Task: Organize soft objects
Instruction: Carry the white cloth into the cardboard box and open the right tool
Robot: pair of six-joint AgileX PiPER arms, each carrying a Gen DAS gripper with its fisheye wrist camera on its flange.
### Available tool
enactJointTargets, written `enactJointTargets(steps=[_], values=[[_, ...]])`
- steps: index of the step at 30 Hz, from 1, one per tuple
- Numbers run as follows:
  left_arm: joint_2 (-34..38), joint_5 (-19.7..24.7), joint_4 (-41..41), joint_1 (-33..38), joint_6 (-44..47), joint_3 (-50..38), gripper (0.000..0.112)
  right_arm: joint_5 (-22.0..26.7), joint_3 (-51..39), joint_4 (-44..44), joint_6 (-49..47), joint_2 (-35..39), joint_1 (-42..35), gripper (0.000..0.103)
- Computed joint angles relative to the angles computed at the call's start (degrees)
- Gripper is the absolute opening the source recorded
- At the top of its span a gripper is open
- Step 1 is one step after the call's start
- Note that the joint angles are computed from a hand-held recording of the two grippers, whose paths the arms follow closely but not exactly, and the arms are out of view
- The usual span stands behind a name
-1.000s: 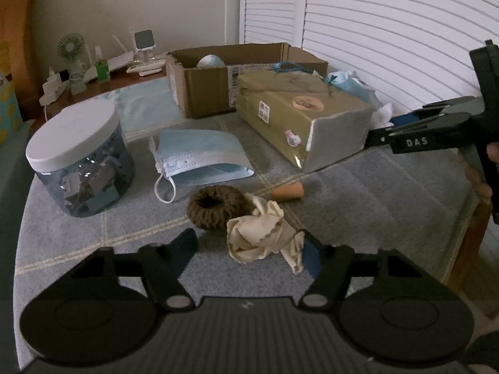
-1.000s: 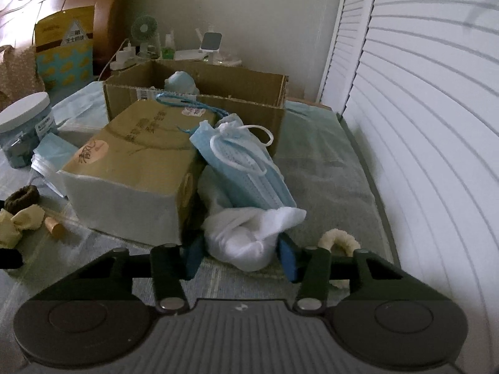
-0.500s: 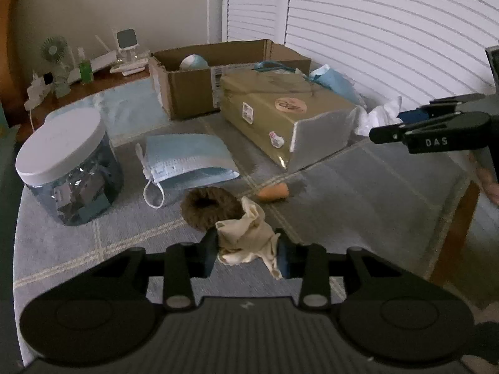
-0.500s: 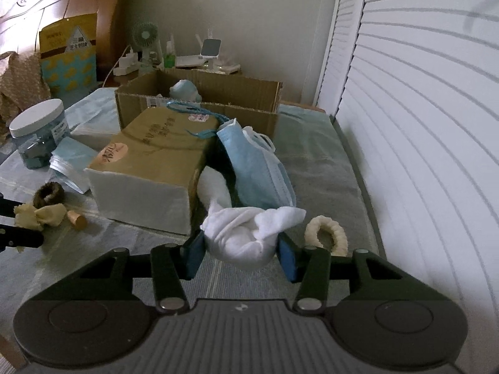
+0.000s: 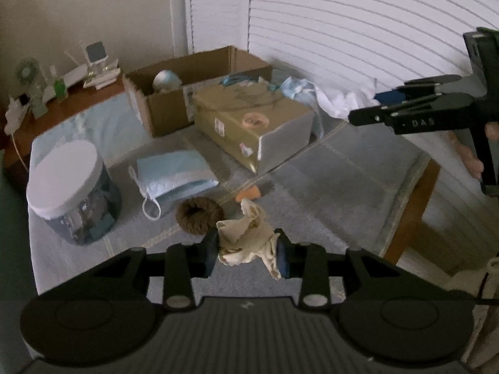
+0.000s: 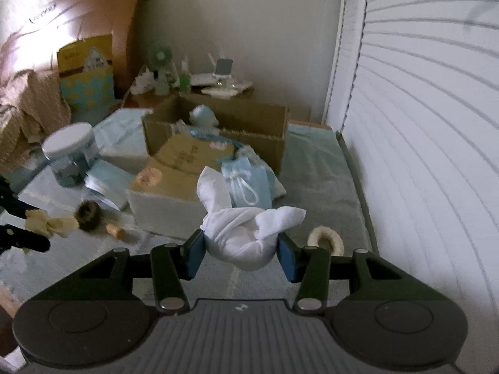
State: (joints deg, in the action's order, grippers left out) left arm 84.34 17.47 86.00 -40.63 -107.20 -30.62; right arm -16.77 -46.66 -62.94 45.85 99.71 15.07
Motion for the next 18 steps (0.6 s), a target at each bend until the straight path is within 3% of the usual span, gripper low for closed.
enactJointTargets(steps=[8,15,18], values=[[-1.8,-1.4,-2.0,1.8,5.2,-1.5,0.036,-1.1,-4.7,-8.5,8.6,-0.8,0.7,0.055],[-1.8,-2.3,-1.4,4.3,6.2,-2.4,0.036,1.6,-18.7,-20.9,22.0,6.8,3.7,0.055],[-1.6,-3.0,-0.3,6.0,6.1,-2.8,0.036,2.7,-26.7,-32.0,33.4,11.2,4.7,0.055]])
